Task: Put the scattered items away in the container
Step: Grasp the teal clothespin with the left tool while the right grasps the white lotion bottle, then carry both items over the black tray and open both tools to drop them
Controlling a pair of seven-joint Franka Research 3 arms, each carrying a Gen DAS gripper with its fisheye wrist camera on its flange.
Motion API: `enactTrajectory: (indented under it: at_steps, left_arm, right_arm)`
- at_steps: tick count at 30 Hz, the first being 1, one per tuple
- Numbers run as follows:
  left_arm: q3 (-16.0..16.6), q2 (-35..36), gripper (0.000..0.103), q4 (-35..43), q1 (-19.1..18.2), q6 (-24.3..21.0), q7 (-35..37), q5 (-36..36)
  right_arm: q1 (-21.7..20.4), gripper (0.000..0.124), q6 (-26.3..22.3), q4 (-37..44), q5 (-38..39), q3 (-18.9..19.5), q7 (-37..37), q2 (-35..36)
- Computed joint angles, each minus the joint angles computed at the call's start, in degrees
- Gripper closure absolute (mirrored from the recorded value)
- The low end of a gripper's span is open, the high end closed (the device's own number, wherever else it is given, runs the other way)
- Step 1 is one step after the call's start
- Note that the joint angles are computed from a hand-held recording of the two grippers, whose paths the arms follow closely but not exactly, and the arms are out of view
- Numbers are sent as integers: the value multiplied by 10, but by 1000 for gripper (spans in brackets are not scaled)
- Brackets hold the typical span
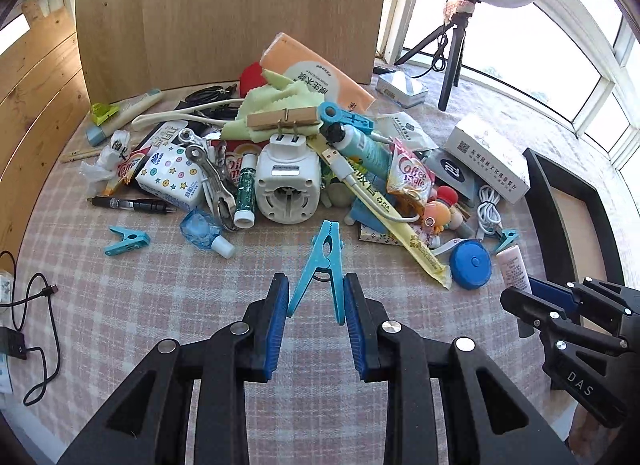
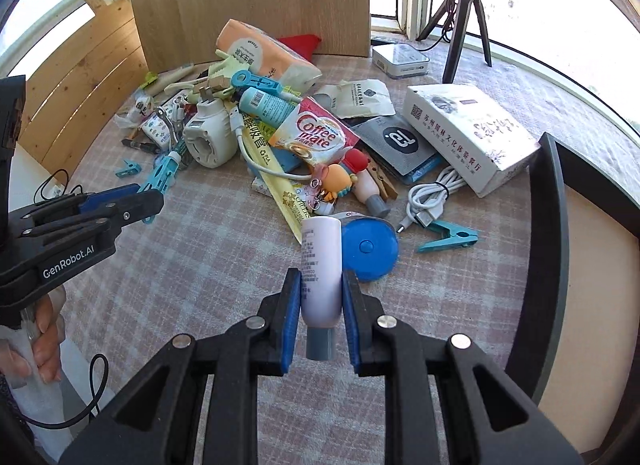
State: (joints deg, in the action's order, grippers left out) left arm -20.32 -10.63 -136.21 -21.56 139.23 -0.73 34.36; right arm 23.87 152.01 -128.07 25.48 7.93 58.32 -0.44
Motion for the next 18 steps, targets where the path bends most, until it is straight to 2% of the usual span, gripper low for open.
enactTrajectory:
  at_steps: [3,6,10,14,18]
  left_arm:
    - [1,84,77,98,6,-3,13,38]
    - [11,146,77,178,-11,-7,38,59]
    - [26,235,77,292,-48,-3,77,71]
    - [37,334,77,424,-91,-2,146,58]
    - [43,444,77,588,-137,-26,237,31]
  right_arm:
    - [-18,104,6,-11,15,-18,-11,-19]
    - [-39,104,16,-18,21,-34,-9,-32]
    - [-76,104,21,-16,2,-55,10,-36]
    - [-118,104,22,-10,-20,-78,32,-35]
    - [-155,104,35,-3,-56,-92,61,-23]
